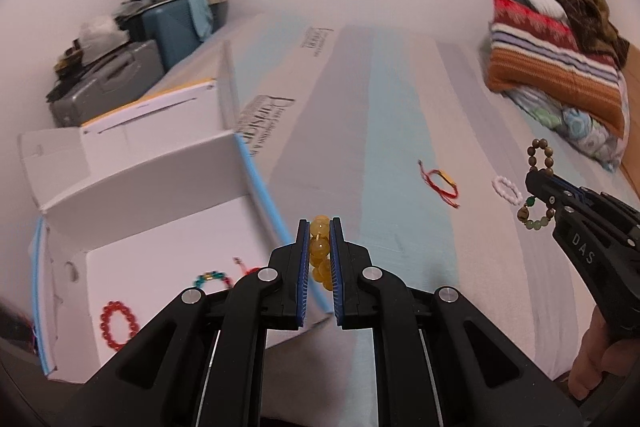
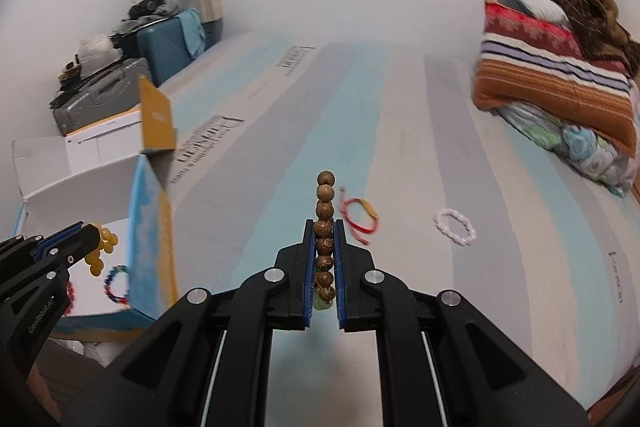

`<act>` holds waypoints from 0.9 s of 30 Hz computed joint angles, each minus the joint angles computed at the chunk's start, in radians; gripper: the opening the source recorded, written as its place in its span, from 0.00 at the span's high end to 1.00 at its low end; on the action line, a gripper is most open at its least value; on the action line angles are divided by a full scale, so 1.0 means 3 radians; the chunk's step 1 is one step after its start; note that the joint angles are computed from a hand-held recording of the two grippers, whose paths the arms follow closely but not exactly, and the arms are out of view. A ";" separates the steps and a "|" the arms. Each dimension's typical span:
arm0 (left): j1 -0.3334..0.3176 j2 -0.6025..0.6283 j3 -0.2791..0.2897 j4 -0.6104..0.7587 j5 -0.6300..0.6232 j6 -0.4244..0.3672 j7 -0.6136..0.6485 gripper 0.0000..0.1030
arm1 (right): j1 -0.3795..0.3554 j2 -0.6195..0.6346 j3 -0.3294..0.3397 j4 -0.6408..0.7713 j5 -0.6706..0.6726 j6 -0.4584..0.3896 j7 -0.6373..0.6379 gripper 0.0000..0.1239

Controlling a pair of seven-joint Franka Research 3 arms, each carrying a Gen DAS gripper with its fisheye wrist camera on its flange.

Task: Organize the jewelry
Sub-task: 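Carry the amber beads in the left gripper while the right gripper carries the wooden bracelet to the box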

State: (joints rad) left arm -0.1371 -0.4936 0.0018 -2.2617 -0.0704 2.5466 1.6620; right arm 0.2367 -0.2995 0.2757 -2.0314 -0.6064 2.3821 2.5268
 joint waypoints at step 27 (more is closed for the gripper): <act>0.0838 -0.0071 0.0527 -0.0119 0.0049 -0.0143 0.0182 0.91 | 0.1301 0.1638 -0.0306 0.1819 -0.0220 -0.0222 -0.0230 0.94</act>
